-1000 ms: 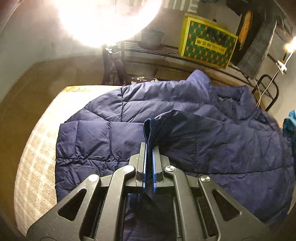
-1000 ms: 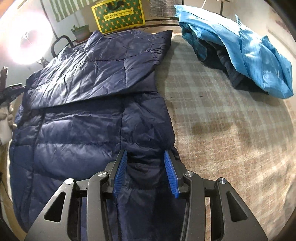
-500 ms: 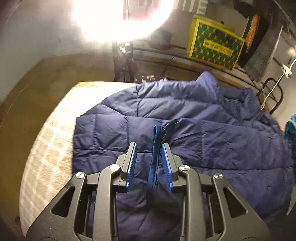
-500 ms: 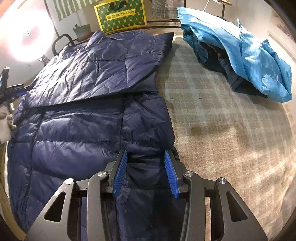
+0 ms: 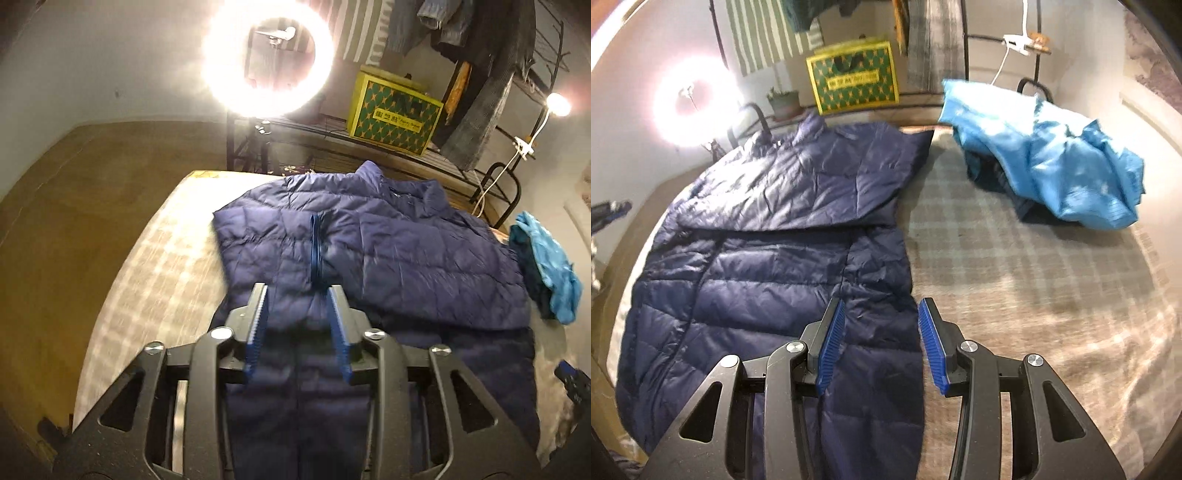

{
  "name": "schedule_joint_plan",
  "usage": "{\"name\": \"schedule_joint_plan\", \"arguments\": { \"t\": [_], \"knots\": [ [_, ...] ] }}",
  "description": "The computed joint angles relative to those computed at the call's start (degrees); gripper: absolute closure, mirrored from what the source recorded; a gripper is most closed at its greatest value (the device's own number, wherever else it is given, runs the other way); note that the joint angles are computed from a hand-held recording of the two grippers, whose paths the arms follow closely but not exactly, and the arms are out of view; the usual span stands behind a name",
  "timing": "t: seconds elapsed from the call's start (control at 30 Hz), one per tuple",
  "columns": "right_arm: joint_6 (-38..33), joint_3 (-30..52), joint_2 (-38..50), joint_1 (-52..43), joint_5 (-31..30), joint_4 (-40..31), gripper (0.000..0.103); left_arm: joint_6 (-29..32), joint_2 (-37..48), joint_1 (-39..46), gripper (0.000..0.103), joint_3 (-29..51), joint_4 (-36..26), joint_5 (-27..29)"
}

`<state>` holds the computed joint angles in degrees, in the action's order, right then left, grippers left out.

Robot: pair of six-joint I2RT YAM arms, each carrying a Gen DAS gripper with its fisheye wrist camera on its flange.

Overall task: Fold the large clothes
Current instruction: 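Grasp the jacket hem with the left gripper while the right gripper grasps it too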

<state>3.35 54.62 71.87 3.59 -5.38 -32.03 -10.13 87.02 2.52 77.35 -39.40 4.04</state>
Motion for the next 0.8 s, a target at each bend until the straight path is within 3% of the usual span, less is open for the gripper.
{"name": "schedule_joint_plan", "arguments": {
  "t": [0.13, 0.2, 0.27, 0.47, 0.63, 0.67, 0.8],
  "knots": [
    [-4.25, -0.35, -4.75, -0.02, -1.3, -2.02, 0.044, 0.69, -10.37, 3.14, 0.061, -6.74, -4.26, 3.74],
    [-6.41, -0.41, -7.51, 0.43, -1.24, -4.18, 0.044, 2.02, -16.38, 5.22, 0.051, -10.56, -7.31, 6.17],
    [-7.6, -0.25, -9.12, -0.11, -2.13, -6.66, 0.044, 2.82, -21.36, 7.01, 0.047, -13.8, -10.19, 8.24],
    [-11.14, -4.85, -17.87, -8.24, -10.78, -15.18, 0.044, 12.63, -33.7, 18.05, 0.044, -23.56, -21.13, 16.98],
    [-16.63, -11.96, -25.72, -16.93, -17.36, -22.24, 0.044, 28.68, -37.27, 37.17, 0.044, -31.28, -31.96, 26.87],
    [-17.99, -13.25, -26.82, -18.97, -18.94, -23.68, 0.044, 34.26, -36.81, 43.05, 0.044, -32.7, -35.17, 28.95],
    [-22.6, -17.95, -31.03, -24.04, -22.3, -28.01, 0.044, 49.6, -35.27, 56.9, 0.044, -36.79, -41.43, 30.87]
  ]
}}
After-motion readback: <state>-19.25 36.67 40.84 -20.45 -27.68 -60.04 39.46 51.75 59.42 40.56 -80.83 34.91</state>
